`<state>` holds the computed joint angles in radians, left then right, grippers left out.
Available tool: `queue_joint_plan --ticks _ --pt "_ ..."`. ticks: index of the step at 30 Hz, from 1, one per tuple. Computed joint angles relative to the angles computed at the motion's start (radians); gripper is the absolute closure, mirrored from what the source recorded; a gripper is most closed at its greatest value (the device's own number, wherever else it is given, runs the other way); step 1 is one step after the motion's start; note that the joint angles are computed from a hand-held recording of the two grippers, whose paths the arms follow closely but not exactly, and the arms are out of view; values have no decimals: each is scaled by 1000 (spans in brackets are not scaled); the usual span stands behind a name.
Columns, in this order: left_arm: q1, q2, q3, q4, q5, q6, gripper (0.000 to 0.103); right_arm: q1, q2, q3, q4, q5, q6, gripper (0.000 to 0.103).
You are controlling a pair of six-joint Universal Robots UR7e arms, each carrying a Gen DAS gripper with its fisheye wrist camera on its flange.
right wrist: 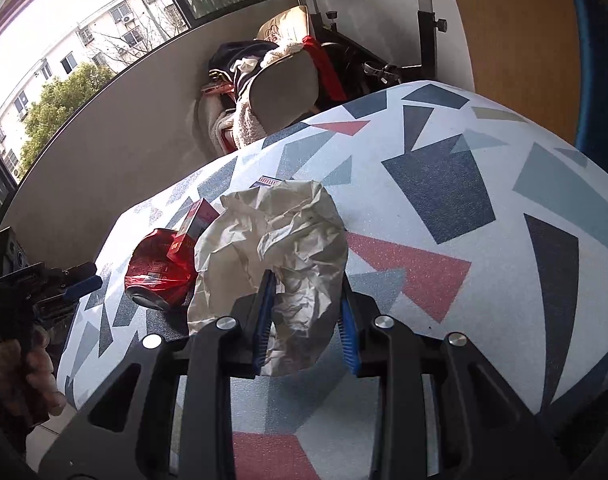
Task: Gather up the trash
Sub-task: 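Grasp the red Coca-Cola can with the left tool while the right tool holds the paper, then lift the red can off the board with the left tool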
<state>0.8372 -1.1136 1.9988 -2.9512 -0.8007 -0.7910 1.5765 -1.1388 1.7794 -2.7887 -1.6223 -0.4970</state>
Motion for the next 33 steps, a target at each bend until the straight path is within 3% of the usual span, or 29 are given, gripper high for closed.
queue_joint_plan --ticks 5,16,17,21,26,33 --pt "55 37 -67 32 -27 1 75 -2 5 -2 -4 4 -14 71" --pt "111 91 -148 126 -62 55 75 -12 8 -10 12 2 -8 71" --pt "114 96 -151 130 -72 59 83 -12 10 -11 13 0 -8 71" --pt "82 112 -152 107 -38 142 95 -11 12 -15 19 -2 -3 71" --pt "18 122 -188 188 31 284 96 -2 6 -12 25 2 -20 71" --pt "-69 91 -170 206 77 338 96 18 -31 22 13 2 -70 71"
